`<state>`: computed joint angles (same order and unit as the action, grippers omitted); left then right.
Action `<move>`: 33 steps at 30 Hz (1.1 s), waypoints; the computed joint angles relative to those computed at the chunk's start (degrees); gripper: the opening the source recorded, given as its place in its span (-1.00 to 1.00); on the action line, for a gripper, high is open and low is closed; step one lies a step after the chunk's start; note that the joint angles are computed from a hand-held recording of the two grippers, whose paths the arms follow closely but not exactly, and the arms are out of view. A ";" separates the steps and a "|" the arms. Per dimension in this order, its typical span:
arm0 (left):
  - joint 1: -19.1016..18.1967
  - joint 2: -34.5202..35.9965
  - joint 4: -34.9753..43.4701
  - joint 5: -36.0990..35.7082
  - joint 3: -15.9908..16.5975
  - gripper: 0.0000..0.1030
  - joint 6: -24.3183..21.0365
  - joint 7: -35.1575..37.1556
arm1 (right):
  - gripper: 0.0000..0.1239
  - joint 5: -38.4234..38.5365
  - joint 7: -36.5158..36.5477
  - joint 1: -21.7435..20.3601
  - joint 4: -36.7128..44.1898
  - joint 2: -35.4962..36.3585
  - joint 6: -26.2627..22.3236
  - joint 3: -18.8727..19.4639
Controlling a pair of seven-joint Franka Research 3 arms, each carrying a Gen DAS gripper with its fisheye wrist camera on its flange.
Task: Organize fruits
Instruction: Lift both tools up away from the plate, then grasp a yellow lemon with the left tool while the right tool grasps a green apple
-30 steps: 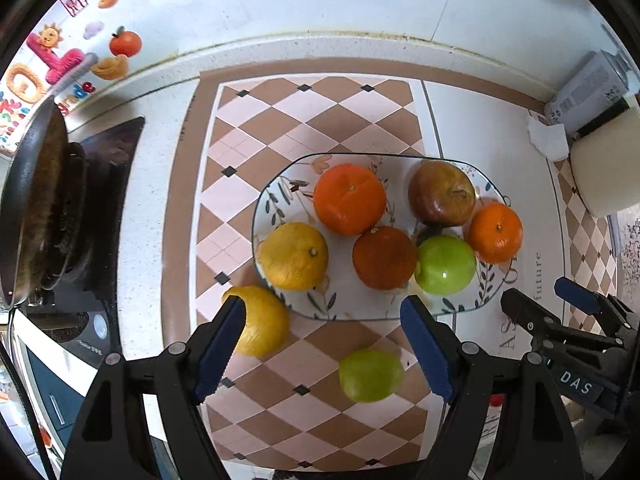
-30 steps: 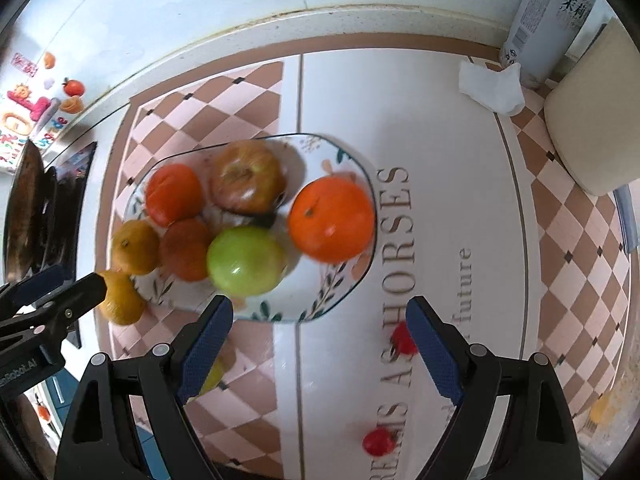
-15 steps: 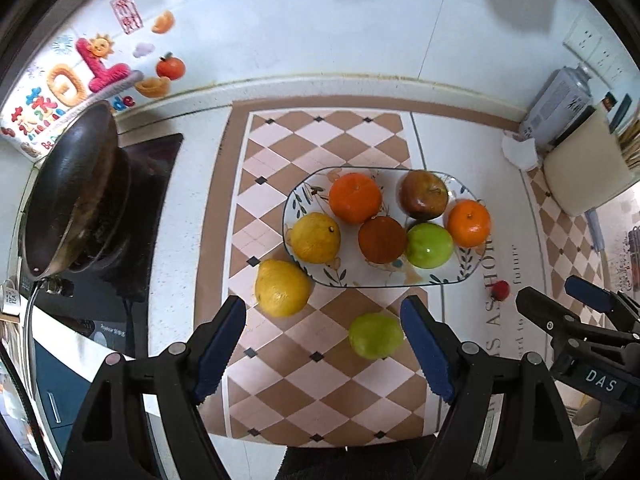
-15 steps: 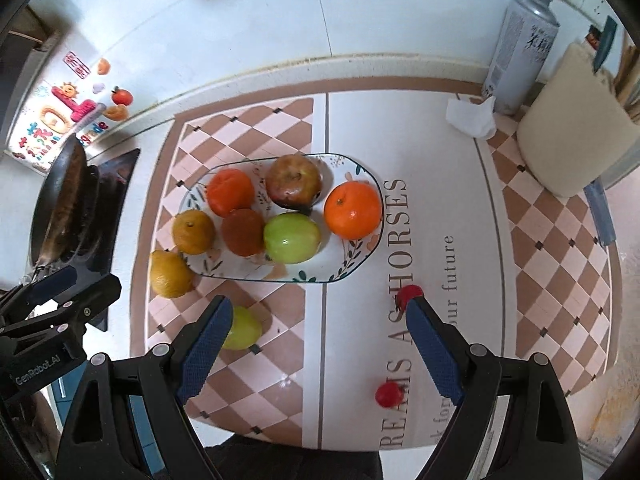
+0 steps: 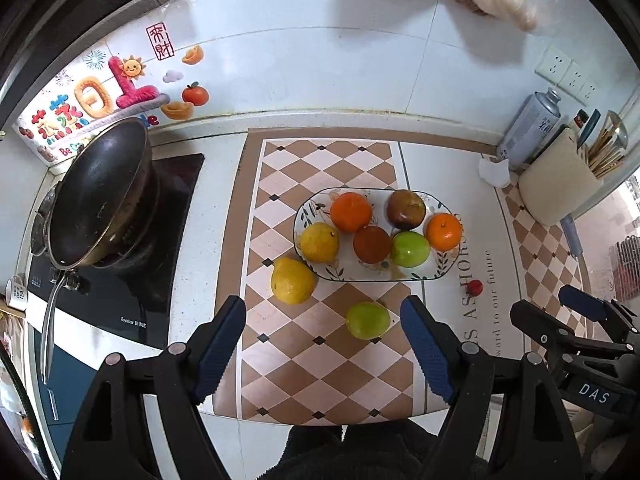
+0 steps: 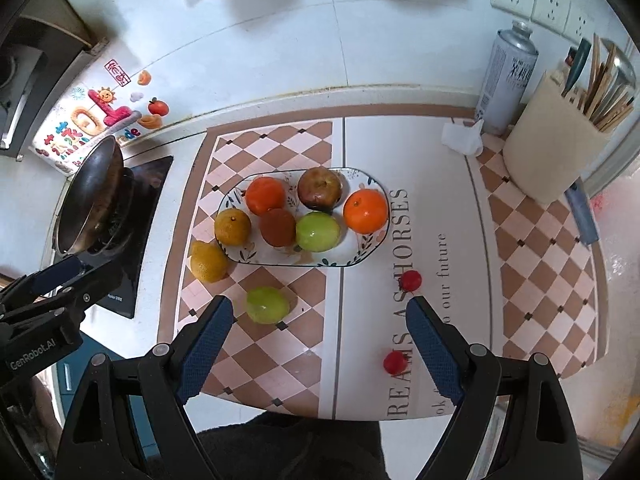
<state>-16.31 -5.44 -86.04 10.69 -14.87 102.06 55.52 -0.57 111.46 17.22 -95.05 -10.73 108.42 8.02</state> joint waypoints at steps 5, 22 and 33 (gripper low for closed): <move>-0.17 -1.64 -1.10 1.60 -0.28 0.53 -0.10 -0.63 | 0.46 -1.04 1.23 0.00 -0.27 -0.79 -1.27 0.37; 1.23 -1.63 -5.69 3.88 0.30 0.94 -1.83 -3.41 | 0.46 8.18 -3.69 1.34 -3.75 5.37 1.46 -0.85; 4.02 0.31 -12.19 2.14 2.63 0.94 0.01 -5.24 | 0.44 12.30 -6.08 5.14 -1.89 20.81 4.07 -1.16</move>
